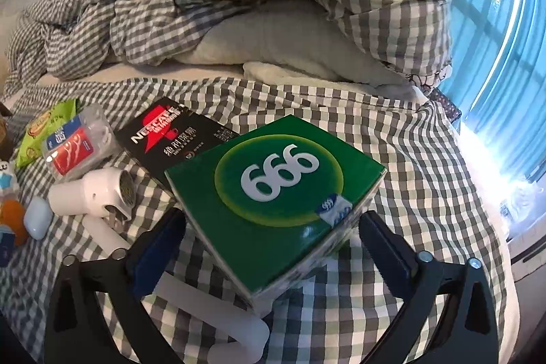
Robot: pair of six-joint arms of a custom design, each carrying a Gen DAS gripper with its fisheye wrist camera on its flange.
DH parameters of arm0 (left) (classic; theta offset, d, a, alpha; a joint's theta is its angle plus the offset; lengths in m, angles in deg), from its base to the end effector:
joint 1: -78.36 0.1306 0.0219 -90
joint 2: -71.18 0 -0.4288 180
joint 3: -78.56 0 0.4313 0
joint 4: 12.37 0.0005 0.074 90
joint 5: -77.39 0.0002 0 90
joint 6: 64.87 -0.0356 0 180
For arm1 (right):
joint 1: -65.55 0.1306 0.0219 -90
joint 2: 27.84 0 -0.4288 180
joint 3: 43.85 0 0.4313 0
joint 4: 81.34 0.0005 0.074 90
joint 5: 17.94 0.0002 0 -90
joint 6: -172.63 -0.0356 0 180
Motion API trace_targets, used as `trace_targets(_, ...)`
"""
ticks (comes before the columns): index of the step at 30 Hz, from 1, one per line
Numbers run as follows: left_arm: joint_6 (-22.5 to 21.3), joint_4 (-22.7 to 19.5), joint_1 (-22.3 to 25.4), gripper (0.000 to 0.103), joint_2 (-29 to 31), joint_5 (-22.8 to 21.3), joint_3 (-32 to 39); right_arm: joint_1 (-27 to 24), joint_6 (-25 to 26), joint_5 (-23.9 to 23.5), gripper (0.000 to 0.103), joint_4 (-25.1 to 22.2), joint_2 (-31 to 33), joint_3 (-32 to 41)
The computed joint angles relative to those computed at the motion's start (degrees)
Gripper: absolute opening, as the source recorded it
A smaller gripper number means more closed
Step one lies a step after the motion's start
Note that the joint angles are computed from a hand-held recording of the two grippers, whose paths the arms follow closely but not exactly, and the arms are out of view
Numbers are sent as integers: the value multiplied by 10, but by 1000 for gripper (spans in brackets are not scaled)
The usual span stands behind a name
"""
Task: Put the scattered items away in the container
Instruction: 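Grasp the blue tissue packet with the left gripper while the right grasps the green medicine box, then lift the blue tissue packet with the left gripper while the right lifts the medicine box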
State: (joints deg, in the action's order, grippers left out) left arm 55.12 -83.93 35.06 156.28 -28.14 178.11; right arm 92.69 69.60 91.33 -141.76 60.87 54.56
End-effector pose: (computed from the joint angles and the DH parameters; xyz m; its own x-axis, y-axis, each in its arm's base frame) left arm 0.3421 -0.3100 0.5744 -0.8067 0.0985 -0.5827 0.1752 0.9815 -0.0767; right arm 0.4553 0.2196 0.5485 -0.7263 -0.1331 -0.6744 -0.0831 0.9909 -0.1061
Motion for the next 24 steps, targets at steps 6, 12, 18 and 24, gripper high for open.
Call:
trace_targets(6,2,-3,-3,19,0,-3,1,29,-21,19,26,-17,-25,6)
trace_targets(12,9,-10,-7,19,-5,-6,-2,49,-12,42,32,-35,-15,17)
trace_targets(18,11,-15,-1,19,-11,-1,-11,28,-15,35,82,-11,-9,3)
trace_targets(24,7,0,5,19,-3,11,-15,10,-78,-21,93,15,-14,-5)
